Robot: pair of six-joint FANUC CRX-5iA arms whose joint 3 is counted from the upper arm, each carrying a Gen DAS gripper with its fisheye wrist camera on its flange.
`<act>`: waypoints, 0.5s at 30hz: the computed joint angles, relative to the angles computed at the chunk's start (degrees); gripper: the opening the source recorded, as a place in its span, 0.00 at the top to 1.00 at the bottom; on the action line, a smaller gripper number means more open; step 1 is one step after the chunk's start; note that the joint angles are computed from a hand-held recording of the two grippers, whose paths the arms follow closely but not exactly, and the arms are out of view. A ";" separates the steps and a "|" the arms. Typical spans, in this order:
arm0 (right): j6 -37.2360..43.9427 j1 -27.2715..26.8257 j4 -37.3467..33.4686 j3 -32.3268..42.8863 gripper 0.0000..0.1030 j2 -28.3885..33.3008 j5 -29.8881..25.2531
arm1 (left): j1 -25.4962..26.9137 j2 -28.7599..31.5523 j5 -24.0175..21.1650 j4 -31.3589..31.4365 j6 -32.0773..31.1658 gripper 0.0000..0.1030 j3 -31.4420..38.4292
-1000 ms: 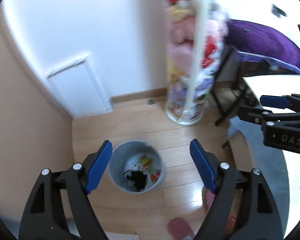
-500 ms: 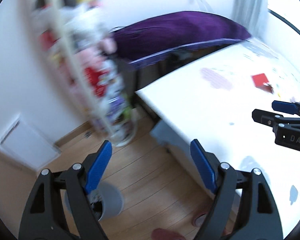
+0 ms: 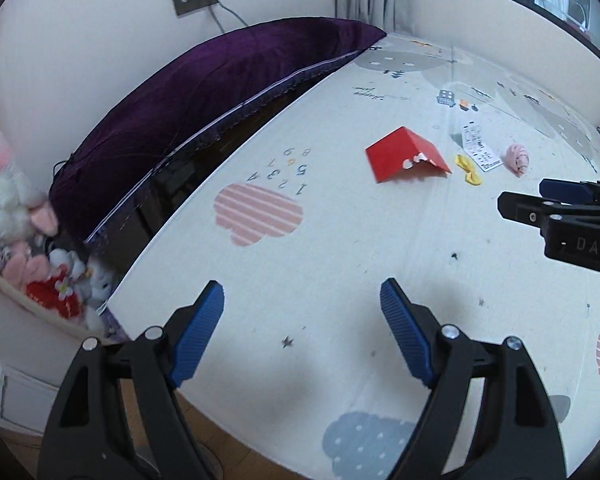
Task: Collect trash
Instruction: 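Move both tools back over the mat toward the red box and yellow bow, then grasp the yellow bow with the right tool while the left tool grasps the red paper box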
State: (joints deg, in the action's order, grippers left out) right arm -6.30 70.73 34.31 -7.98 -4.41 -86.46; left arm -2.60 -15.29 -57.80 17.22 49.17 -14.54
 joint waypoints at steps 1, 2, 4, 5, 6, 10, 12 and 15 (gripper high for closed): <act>-0.23 -0.85 0.00 -1.36 0.33 -1.39 -0.01 | -1.91 1.13 0.62 -0.86 1.07 0.22 1.05; -0.35 -1.50 0.00 -2.54 0.33 -2.78 -0.26 | -3.68 2.33 1.24 -1.55 1.96 0.22 2.06; -0.22 -3.36 -0.04 -4.83 0.33 -5.26 -0.12 | -7.19 5.00 2.77 -2.90 3.77 0.22 4.03; -0.21 -4.25 0.02 -5.84 0.33 -6.33 -0.10 | -8.73 6.43 3.41 -3.40 4.63 0.22 5.07; -0.21 -5.11 0.19 -6.78 0.33 -7.19 0.01 | -10.18 7.87 4.14 -3.72 5.38 0.22 5.94; 0.11 -8.50 0.24 -9.68 0.33 -9.41 0.90 | -14.40 12.52 6.85 -4.72 6.84 0.22 8.55; 0.28 -10.21 0.00 -10.81 0.33 -10.00 1.88 | -15.93 14.60 8.27 -4.77 6.55 0.22 9.37; 0.45 -12.84 -0.78 -12.14 0.33 -10.18 4.13 | -17.62 17.41 9.93 -5.22 5.29 0.22 10.47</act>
